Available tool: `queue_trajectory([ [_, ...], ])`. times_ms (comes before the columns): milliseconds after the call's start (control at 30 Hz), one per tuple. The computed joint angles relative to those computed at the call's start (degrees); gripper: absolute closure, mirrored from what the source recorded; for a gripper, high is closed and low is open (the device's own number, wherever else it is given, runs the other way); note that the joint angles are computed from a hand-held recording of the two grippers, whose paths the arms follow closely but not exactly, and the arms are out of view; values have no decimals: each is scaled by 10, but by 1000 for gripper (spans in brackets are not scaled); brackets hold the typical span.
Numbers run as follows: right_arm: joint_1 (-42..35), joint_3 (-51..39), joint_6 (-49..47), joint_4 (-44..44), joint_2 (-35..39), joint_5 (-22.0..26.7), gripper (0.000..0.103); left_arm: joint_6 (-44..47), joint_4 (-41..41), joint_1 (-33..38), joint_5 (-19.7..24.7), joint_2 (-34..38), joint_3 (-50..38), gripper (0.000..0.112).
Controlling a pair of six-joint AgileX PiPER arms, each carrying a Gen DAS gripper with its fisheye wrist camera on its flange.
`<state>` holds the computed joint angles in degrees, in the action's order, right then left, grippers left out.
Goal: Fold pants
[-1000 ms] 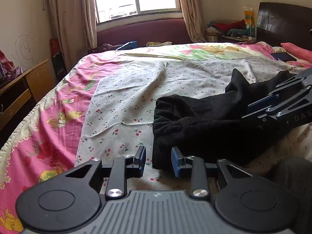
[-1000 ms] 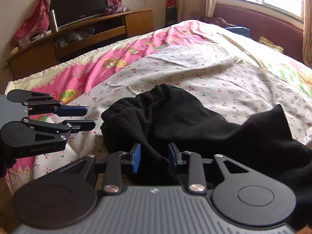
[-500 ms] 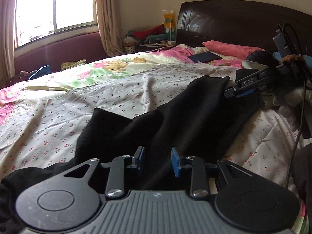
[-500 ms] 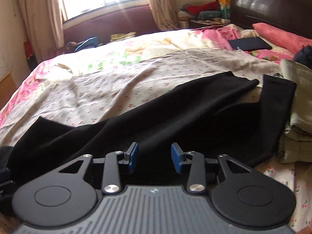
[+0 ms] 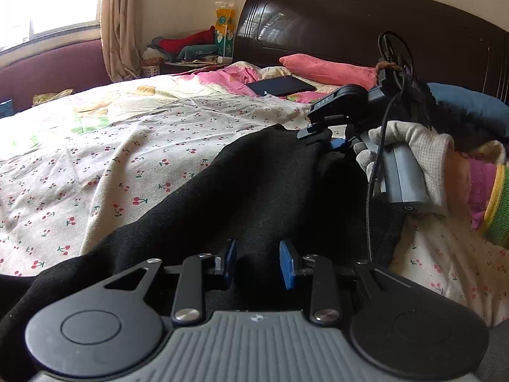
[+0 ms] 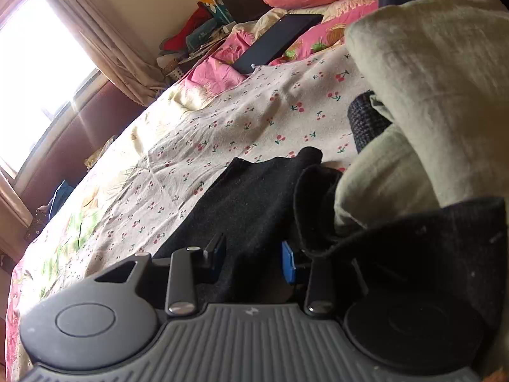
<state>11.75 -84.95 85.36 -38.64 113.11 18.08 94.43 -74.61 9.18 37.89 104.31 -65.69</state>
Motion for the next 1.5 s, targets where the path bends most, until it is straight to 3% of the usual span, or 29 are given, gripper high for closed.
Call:
queue_trajectory([
  [133, -15, -3, 72, -24, 13, -33, 69, -25, 14, -16, -20, 5, -8, 68],
  [167, -18, -5, 64, -18, 15, -36, 77, -37, 22, -21, -25, 6, -11, 68],
  [200, -18, -10, 33, 8, 13, -22, 97, -49, 31, -25, -29, 9, -18, 68],
  [267, -24, 25, 40, 6, -17, -52, 96, -53, 35, -27, -28, 3, -17, 68],
  [400, -14, 118, 141, -158, -127, -87, 97, -28, 17, -21, -16, -18, -2, 68],
  [467, 1, 152, 178, -242, -186, -78, 97, -23, 7, -20, -8, -26, 4, 68],
  [533, 15, 175, 160, -272, -230, -64, 98, -13, -2, -20, -3, -33, 14, 68],
  [700, 37, 211, 21, -168, -266, 2, 98, -1, -5, -22, 12, -48, 41, 68],
  [967, 68, 235, 17, -203, -266, 60, 98, 8, 3, -28, 21, -65, 68, 68],
  [1033, 61, 232, 15, -194, -265, 49, 92, 26, -8, -29, 13, -69, 72, 68],
  [1100, 42, 214, -56, -113, -261, 37, 91, 27, -13, -27, 13, -65, 68, 68],
  [1167, 23, 196, -117, -44, -251, 26, 82, 19, -12, -19, 24, -58, 59, 68],
  [1200, 18, 188, -128, -26, -247, 26, 82, 19, -12, -20, 21, -56, 57, 67],
  [1300, -2, 170, -173, 49, -241, 14, 98, 23, -5, -29, 2, -56, 59, 66],
  [1433, 0, 159, -224, 96, -261, 9, 98, 87, -47, -51, -33, -70, 90, 55],
  [1500, 3, 143, -275, 142, -268, 12, 99, 144, -92, -73, -76, -75, 108, 54],
])
